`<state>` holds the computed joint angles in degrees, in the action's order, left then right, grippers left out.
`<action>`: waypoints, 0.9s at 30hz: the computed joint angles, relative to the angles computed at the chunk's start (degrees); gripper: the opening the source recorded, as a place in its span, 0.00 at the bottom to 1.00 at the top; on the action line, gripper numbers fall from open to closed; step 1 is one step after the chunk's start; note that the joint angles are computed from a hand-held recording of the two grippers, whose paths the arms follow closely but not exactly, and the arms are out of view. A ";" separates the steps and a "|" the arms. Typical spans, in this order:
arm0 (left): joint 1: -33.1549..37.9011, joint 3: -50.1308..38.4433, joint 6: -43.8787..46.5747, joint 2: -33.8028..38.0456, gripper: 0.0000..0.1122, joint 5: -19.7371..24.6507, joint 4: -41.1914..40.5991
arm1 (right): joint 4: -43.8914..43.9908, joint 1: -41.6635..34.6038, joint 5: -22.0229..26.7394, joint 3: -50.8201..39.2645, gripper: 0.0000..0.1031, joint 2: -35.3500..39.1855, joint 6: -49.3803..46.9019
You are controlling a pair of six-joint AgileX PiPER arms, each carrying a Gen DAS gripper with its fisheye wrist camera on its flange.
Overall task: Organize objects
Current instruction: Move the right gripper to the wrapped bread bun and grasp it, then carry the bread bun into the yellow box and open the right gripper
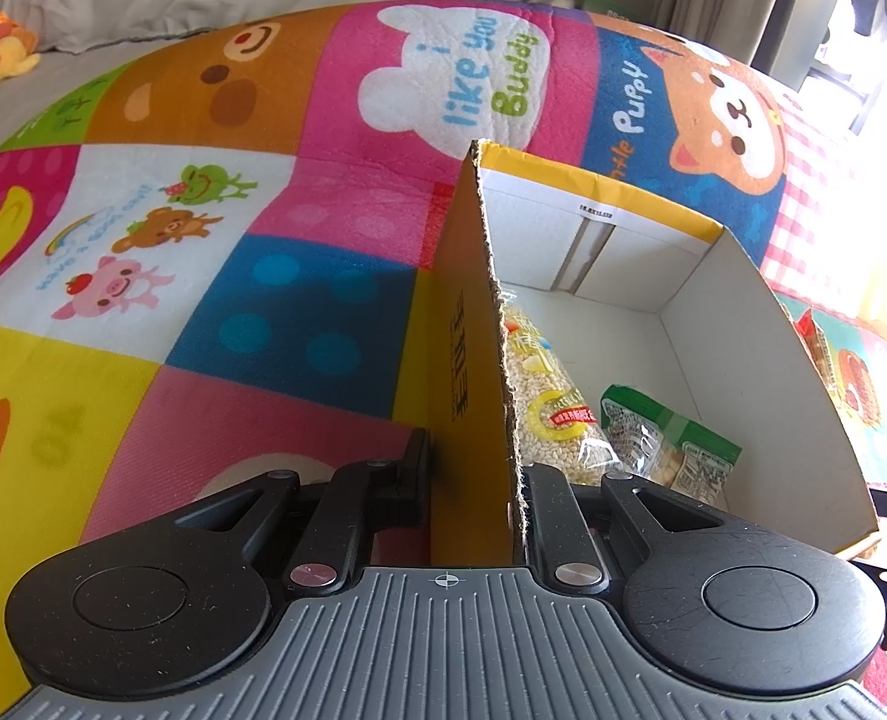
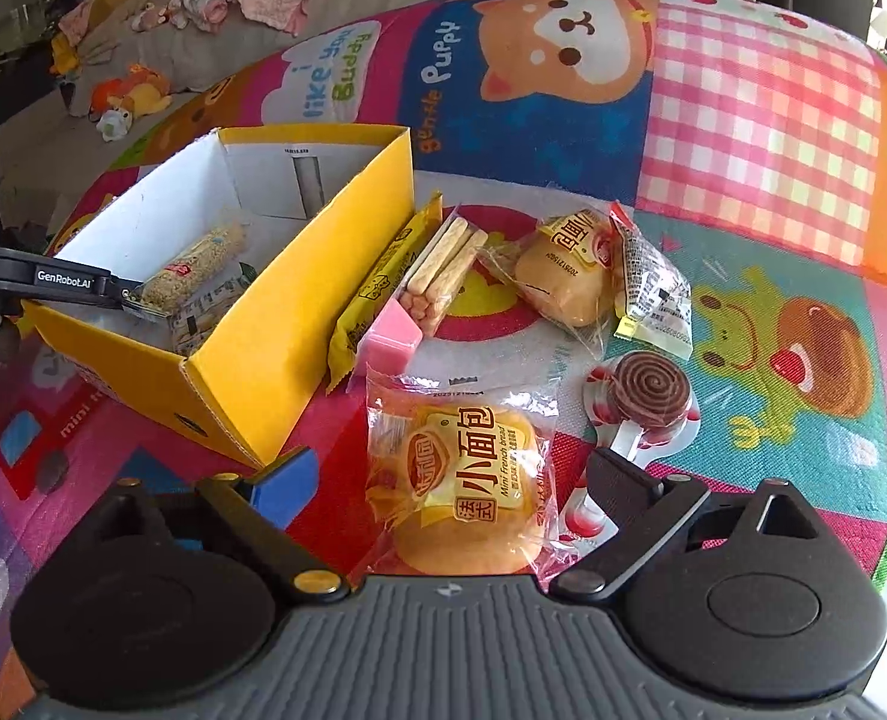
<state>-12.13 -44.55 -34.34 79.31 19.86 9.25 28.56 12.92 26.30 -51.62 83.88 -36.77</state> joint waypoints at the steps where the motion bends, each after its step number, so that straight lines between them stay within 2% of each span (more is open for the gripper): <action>1: -0.03 0.02 -0.06 -0.01 0.14 -0.01 0.04 | -0.26 0.13 0.03 -0.22 0.86 0.53 0.33; 3: -0.03 -0.01 -0.12 0.01 0.14 -0.02 0.11 | -2.58 0.79 -0.14 -0.21 0.77 0.86 2.50; 5: -0.05 0.06 -0.08 -0.01 0.14 -0.12 0.01 | -7.06 1.64 -0.56 0.03 0.64 0.71 7.01; 8: 0.19 -0.01 0.95 0.03 0.14 -0.24 -0.93 | -9.14 0.97 1.35 0.37 0.57 -0.91 10.23; 12: 0.29 -0.06 1.27 0.08 0.14 -0.22 -1.15 | -9.10 -0.63 5.06 2.60 0.56 -6.60 10.67; 17: 0.31 -0.06 1.53 0.08 0.14 -0.20 -1.29 | -6.29 -2.92 14.47 3.21 0.56 -16.28 8.16; 23: 0.53 -0.33 3.06 0.26 0.14 0.12 -1.97 | -3.80 -0.22 25.81 -1.26 0.55 -25.31 7.07; 25: 0.45 -0.39 2.73 0.29 0.14 0.21 -1.65 | -2.84 1.45 26.80 -3.44 0.55 -27.48 7.53; 27: 0.43 -0.38 2.69 0.28 0.14 0.18 -1.65 | -2.96 4.24 25.70 -5.78 0.55 -28.82 9.22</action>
<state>-11.69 -44.93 -31.65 79.59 20.04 7.60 25.59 17.16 52.00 -57.39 55.07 -27.56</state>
